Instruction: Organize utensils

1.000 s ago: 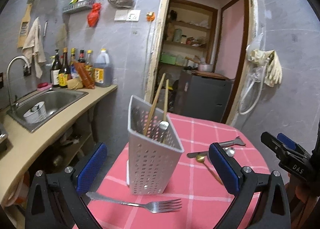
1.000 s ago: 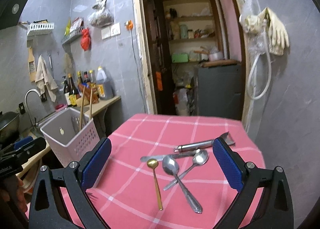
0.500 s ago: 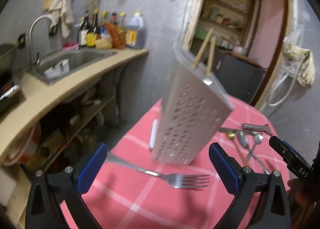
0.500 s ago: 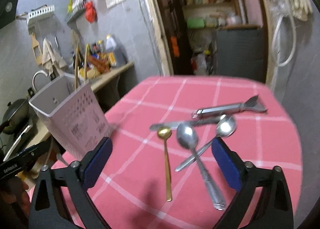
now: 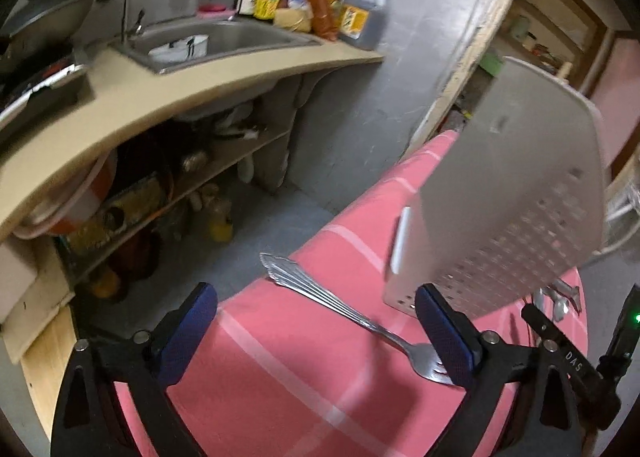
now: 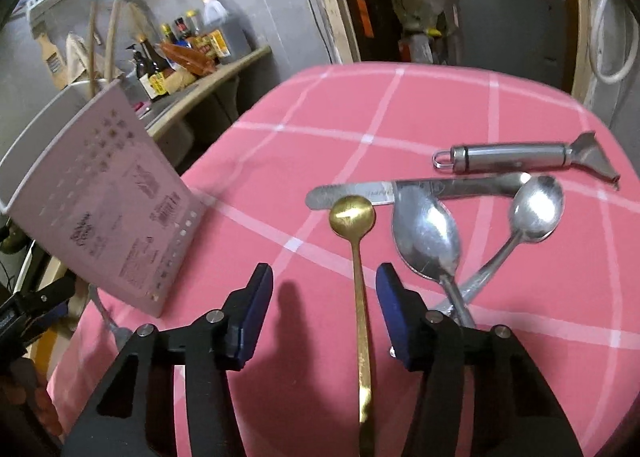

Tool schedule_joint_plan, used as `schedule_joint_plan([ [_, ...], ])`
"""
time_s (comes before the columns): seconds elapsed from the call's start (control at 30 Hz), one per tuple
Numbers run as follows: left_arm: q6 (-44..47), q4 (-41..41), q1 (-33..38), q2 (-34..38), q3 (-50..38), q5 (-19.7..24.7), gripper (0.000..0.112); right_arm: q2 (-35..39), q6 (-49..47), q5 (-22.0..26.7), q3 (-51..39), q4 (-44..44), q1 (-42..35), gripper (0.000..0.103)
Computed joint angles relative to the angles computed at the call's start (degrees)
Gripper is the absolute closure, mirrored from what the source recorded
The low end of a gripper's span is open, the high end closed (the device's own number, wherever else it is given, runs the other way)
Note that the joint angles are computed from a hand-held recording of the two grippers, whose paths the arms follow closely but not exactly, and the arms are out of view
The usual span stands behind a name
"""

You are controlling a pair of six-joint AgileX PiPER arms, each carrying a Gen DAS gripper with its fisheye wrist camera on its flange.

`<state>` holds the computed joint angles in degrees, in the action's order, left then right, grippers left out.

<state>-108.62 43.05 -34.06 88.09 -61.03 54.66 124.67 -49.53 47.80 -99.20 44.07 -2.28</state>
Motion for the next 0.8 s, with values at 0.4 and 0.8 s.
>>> schedule_joint_plan([
  [0.4, 5.49, -7.3, 10.12, 0.75, 4.3, -14.05, 0.073, 0.47, 0.99, 1.74, -0.28, 0.4, -0.09, 0.097],
  [0.8, 8.93, -3.25, 9.08, -0.32, 3.13, -16.84, 0.092, -8.91, 1.44, 3.19, 15.09, 2.66, -0.95, 0.098],
])
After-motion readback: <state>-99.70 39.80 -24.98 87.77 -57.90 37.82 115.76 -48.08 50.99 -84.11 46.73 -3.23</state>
